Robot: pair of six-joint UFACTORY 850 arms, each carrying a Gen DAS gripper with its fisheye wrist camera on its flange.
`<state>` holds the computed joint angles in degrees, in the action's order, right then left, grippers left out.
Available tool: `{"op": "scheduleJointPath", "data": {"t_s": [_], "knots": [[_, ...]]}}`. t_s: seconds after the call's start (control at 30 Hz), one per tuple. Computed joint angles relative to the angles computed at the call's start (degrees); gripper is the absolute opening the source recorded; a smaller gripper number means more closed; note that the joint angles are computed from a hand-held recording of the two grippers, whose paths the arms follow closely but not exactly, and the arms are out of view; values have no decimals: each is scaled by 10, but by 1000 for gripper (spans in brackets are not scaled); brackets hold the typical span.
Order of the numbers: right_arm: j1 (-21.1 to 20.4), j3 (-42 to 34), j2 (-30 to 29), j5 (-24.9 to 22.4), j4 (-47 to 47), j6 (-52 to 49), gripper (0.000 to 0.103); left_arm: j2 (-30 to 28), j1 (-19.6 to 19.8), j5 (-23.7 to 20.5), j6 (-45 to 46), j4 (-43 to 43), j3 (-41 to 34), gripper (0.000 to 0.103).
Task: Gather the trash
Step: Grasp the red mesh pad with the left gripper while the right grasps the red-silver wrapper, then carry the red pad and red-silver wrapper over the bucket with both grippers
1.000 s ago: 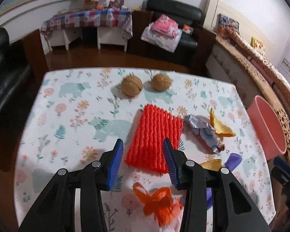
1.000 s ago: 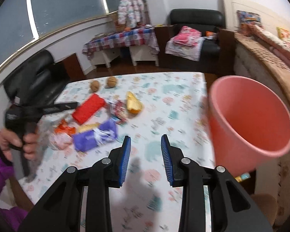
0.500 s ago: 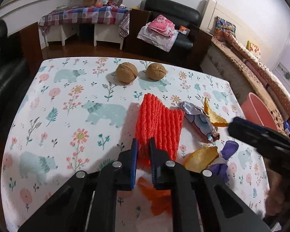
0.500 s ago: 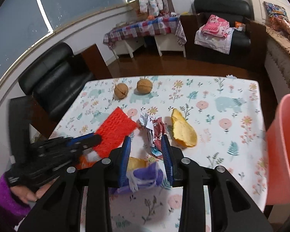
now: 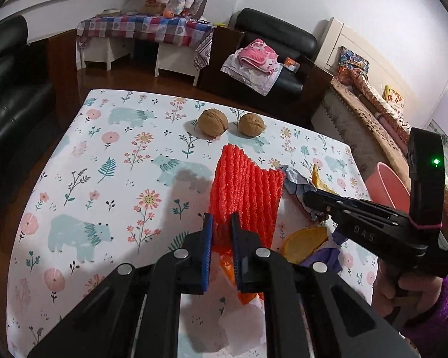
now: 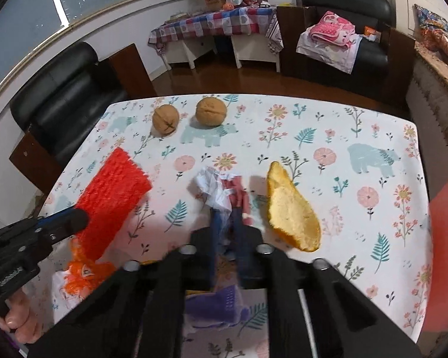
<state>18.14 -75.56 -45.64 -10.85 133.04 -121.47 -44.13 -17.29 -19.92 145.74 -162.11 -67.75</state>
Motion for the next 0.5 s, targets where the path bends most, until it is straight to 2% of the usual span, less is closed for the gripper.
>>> {"op": "scheduleJointPath", "data": {"t_s": [0.03, 0.23, 0.5], "knots": [[-4, 8, 7, -14, -7, 7, 4, 2, 0, -1, 1, -2, 1, 11], [-11, 65, 61, -70, 92, -85, 3, 22, 0, -23, 26, -33, 21, 11], [-9, 141, 128, -111, 185, -178, 3, 51, -10, -41, 73, -82, 40, 11]]}}
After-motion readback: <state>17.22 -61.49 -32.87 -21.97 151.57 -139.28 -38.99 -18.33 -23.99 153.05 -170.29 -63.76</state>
